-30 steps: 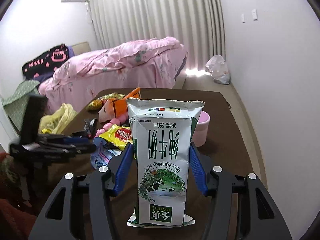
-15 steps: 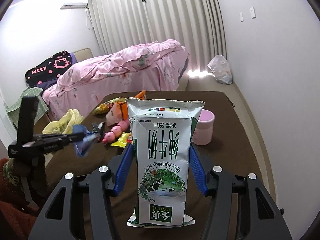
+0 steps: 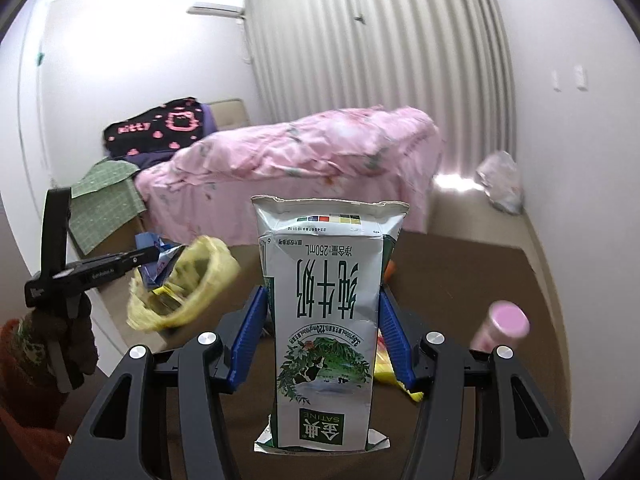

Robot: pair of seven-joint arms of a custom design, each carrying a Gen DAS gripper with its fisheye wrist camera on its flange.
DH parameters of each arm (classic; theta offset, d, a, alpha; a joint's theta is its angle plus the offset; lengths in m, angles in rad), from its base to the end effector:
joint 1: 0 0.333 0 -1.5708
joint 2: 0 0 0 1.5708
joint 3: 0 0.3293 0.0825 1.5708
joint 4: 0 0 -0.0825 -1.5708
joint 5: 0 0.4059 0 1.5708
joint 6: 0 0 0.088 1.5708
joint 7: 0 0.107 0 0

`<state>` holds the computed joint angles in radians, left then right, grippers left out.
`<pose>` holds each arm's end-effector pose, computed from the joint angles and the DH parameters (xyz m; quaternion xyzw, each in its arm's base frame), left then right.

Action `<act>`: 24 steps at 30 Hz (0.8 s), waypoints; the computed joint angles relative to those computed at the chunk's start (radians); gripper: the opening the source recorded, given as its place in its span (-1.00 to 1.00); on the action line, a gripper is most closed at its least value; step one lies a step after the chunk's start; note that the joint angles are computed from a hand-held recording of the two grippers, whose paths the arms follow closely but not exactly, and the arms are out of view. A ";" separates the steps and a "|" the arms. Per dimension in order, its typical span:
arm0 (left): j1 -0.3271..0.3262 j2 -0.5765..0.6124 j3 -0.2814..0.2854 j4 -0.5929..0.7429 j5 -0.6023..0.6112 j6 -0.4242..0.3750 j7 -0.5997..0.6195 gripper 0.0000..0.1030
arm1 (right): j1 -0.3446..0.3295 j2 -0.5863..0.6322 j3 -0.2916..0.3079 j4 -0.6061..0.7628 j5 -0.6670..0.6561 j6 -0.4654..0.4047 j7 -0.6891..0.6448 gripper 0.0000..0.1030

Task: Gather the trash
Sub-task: 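Carry the wrapper and milk carton over the yellow bag and open both grippers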

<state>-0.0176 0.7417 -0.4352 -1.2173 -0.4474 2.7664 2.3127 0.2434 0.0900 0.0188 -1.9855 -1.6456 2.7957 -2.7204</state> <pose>0.7912 -0.2270 0.4576 -0.4083 0.7802 -0.4475 0.1561 0.5864 0.2051 0.4634 -0.5053 0.6792 -0.3671 0.3854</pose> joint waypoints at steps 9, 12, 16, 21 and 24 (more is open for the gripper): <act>-0.009 0.063 0.117 0.118 0.089 0.033 -0.217 -0.94 | 0.047 0.217 -0.037 0.324 0.085 0.107 -0.221 0.02; -0.020 0.081 0.156 0.140 0.136 0.051 -0.301 -0.94 | 0.064 0.304 -0.066 0.449 0.112 0.168 -0.272 0.02; -0.020 0.098 0.168 0.160 0.196 0.053 -0.353 -0.94 | 0.043 0.446 -0.045 0.630 0.300 0.235 -0.490 0.02; -0.038 0.142 0.186 0.219 0.249 0.042 -0.408 -0.94 | -0.002 0.581 0.037 0.786 0.517 0.254 -0.773 0.02; -0.060 0.194 0.216 0.298 0.279 0.015 -0.484 -0.94 | -0.046 0.693 0.131 0.914 0.654 0.244 -0.967 0.02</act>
